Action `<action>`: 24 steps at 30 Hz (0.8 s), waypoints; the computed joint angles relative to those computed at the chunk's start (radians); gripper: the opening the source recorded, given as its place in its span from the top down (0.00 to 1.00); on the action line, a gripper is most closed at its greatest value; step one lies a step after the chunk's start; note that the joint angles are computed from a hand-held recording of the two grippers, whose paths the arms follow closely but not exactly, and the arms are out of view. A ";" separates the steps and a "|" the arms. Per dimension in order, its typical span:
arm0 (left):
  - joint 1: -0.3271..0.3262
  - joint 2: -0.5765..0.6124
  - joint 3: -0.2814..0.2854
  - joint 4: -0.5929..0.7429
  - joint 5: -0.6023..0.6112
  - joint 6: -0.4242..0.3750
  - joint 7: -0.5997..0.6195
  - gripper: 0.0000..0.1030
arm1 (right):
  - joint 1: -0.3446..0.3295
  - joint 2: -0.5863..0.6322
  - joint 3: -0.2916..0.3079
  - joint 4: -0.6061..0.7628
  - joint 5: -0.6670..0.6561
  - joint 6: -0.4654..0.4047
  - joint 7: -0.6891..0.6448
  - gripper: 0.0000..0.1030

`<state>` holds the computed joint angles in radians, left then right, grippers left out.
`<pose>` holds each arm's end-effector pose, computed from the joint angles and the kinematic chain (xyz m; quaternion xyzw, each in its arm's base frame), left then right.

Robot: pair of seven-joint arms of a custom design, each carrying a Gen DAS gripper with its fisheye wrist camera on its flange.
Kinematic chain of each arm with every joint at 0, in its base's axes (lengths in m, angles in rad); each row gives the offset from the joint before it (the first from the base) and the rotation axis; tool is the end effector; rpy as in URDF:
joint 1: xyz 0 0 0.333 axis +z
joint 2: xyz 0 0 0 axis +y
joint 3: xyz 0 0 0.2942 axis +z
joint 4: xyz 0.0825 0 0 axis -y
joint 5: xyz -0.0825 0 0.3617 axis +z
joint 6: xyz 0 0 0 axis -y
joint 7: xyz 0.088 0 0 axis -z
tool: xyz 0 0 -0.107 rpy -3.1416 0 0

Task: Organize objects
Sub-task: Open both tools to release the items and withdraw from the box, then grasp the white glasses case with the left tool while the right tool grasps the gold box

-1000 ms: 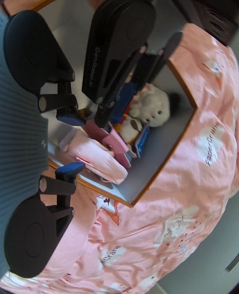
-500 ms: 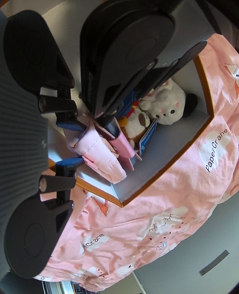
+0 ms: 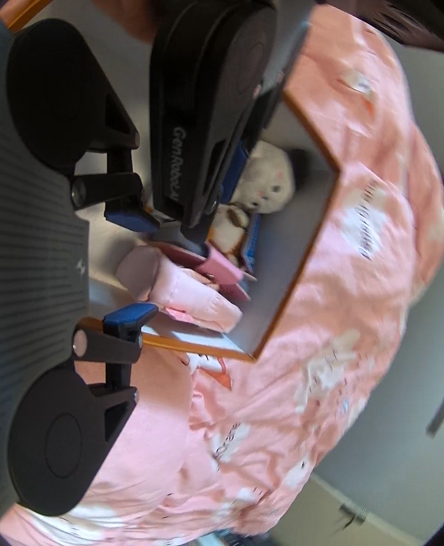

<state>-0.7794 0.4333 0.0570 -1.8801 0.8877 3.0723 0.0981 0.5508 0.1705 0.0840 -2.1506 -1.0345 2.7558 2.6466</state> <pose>0.4349 -0.4711 0.3415 -0.6094 0.6936 -0.3747 0.0846 0.4330 0.3618 0.3487 -0.7978 0.5017 -0.2607 0.2091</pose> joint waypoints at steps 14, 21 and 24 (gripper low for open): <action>0.208 -0.266 -0.217 -0.251 -0.103 -0.124 0.152 0.64 | 0.035 0.002 0.026 0.035 -0.182 0.151 0.363 0.58; 0.361 -0.434 -0.365 -0.453 -0.682 -0.095 0.679 0.71 | 0.062 0.057 0.038 0.069 0.026 0.298 0.210 0.63; 0.341 -0.504 -0.348 -0.528 -0.960 -0.093 0.904 0.74 | 0.054 0.091 0.076 0.090 0.150 0.338 0.080 0.63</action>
<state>-0.4387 -0.0706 -0.2906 -2.4079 -0.0728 2.9789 1.0026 0.6052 0.2618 0.1600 -2.0602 -0.8841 3.0934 2.7264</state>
